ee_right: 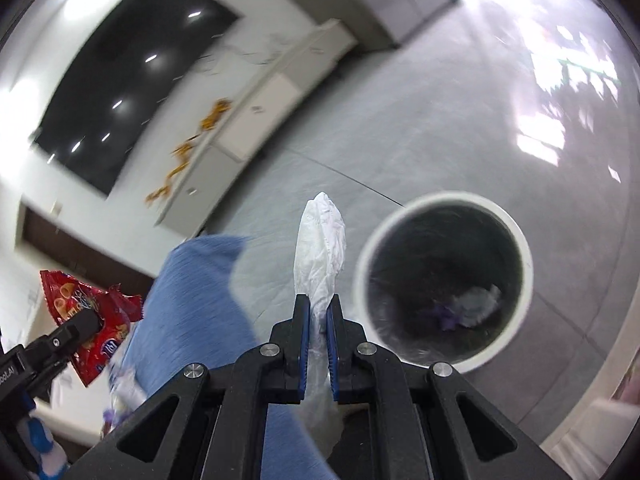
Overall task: Collect trash
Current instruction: 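Carry both bags over the grey bin and open both tools to drop them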
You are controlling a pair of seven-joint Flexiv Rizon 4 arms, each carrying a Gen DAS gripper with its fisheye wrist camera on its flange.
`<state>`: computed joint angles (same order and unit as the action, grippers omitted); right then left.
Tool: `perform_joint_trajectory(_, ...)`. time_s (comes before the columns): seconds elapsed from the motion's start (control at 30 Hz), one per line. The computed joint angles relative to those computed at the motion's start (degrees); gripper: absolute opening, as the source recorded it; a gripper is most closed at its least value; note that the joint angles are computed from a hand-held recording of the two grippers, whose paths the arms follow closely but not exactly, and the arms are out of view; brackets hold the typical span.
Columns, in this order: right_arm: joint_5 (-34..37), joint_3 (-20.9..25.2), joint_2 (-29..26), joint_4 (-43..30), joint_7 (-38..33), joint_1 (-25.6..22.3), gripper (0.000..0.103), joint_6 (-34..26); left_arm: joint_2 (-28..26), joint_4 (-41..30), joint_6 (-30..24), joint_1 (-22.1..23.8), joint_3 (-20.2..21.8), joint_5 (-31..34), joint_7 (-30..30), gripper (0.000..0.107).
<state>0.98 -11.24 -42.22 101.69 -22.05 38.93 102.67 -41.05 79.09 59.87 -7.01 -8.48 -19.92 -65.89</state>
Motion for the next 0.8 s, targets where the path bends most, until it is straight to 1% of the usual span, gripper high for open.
perform_joint_trajectory(0.1,0.9,2.6,-1.8,-1.1,2.1,-3.2,0.008,-1.2,-7.0,-10.0,-6.7,-3.3,1.7,2.6,-2.8,0.011)
perform_joint_trajectory(0.17,0.8,3.2,-2.8,-1.5,3.1,-4.2,0.008,-2.0,-10.5,-15.0,-10.0,-4.7,2.6,4.0,-4.5,0.011)
perform_joint_trajectory(0.2,0.7,3.7,-3.3,-1.8,3.8,-5.0,0.008,-2.7,-13.1,-18.8,-12.1,-6.2,4.0,4.1,-5.3,0.011)
perform_joint_trajectory(0.23,0.5,4.0,-3.6,-2.0,4.4,-5.4,0.008,-3.3,-14.3,-20.6,-13.4,-6.2,3.6,5.5,-6.4,0.011)
perform_joint_trajectory(0.33,-0.7,5.6,-4.8,-3.3,6.0,-7.7,0.009,-5.8,-19.3,-28.1,-18.1,-7.2,4.3,6.8,-8.7,0.011)
perform_joint_trajectory(0.4,-1.5,6.3,-5.4,-3.5,6.8,-8.9,0.011,-6.6,-22.5,-33.2,-21.3,-7.8,4.8,7.5,-10.4,0.012)
perform_joint_trajectory(0.47,-2.2,6.3,-5.8,-3.9,7.8,-9.4,0.011,-7.9,-24.6,-36.4,-23.1,-7.9,5.0,8.0,-11.6,0.012)
perform_joint_trajectory(0.53,-2.9,6.4,-6.1,-4.0,8.7,-9.8,0.011,-8.8,-27.8,-41.6,-26.5,-8.2,5.2,8.1,-13.1,0.013)
perform_joint_trajectory(0.57,-3.1,6.4,-6.2,-4.0,9.3,-10.0,0.012,-9.1,-28.9,-43.6,-28.1,-8.1,5.0,8.1,-13.5,0.014)
perform_joint_trajectory(0.63,-3.4,6.8,-6.3,-3.8,9.9,-10.6,0.017,-8.9,-31.9,-48.8,-31.1,-8.3,5.1,8.0,-14.5,0.014)
perform_joint_trajectory(0.7,-4.1,6.4,-6.3,-3.8,10.5,-10.5,0.029,-9.6,-33.2,-50.8,-32.7,-8.2,4.8,7.9,-14.9,0.014)
perform_joint_trajectory(0.73,-4.4,5.8,-6.0,-3.5,10.9,-10.1,0.031,-10.2,-34.7,-53.6,-34.4,-8.2,4.8,7.6,-15.3,0.014)
perform_joint_trajectory(0.8,-4.7,5.1,-5.7,-3.0,11.8,-9.6,0.031,-10.3,-35.6,-55.1,-35.4,-8.2,4.7,7.5,-15.7,0.015)
